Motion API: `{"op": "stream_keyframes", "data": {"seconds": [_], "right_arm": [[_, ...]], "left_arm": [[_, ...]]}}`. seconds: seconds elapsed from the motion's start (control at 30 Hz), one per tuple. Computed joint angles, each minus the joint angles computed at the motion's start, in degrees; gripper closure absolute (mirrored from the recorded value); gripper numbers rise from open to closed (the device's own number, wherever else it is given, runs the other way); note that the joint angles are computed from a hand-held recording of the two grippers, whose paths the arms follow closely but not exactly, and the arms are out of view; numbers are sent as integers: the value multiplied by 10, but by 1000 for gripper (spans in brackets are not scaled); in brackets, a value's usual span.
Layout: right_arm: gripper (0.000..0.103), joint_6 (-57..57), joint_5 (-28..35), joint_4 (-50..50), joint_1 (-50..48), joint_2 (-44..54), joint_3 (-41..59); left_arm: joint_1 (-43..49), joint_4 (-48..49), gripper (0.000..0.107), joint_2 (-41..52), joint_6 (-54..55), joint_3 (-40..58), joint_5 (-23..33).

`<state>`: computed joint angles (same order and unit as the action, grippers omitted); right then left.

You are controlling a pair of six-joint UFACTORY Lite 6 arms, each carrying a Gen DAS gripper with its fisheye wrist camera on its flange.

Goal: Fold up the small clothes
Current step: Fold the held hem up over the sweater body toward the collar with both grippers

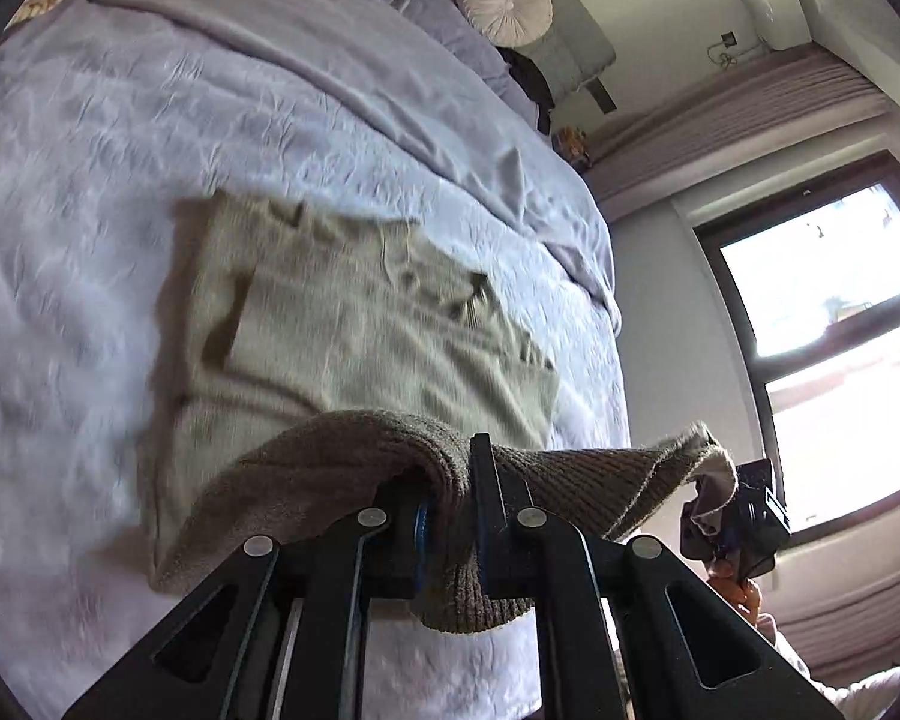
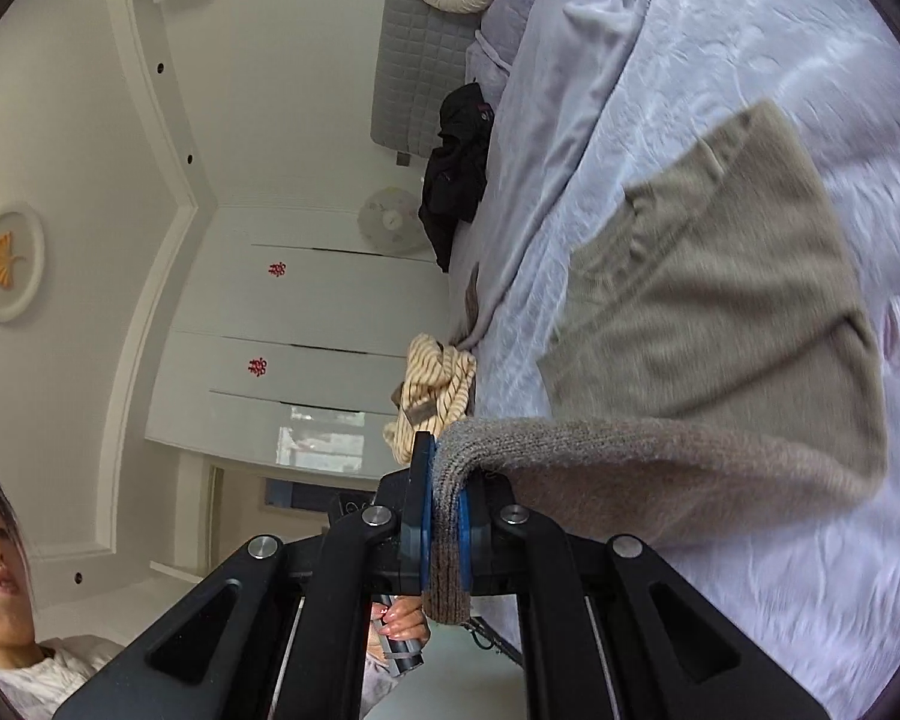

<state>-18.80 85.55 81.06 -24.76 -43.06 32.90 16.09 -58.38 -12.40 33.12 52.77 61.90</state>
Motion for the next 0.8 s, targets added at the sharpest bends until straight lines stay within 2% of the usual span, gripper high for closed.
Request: {"op": "stream_keyframes", "data": {"seconds": [0.2,0.4,0.53,0.6,0.7,0.73,0.77,0.8], "right_arm": [[96,-125,-68,24,48,242,95],[96,-202,-144,42,97,467,192],[96,-218,-189,40,117,572,239],[95,-215,-206,36,119,606,252],[92,-187,-216,17,116,631,272],[91,-177,-213,8,113,633,281],[89,-166,-211,-3,111,633,293],[81,-159,-209,-12,109,630,301]], "left_arm": [[-79,-14,95,201,-5,142,-124],[-135,47,95,397,-62,293,-215],[-153,103,94,455,-139,320,-259],[-157,131,89,469,-181,331,-258],[-168,193,88,463,-241,348,-250],[-172,218,78,456,-260,355,-243],[-176,242,57,447,-279,358,-239],[-179,261,47,429,-291,353,-243]]}}
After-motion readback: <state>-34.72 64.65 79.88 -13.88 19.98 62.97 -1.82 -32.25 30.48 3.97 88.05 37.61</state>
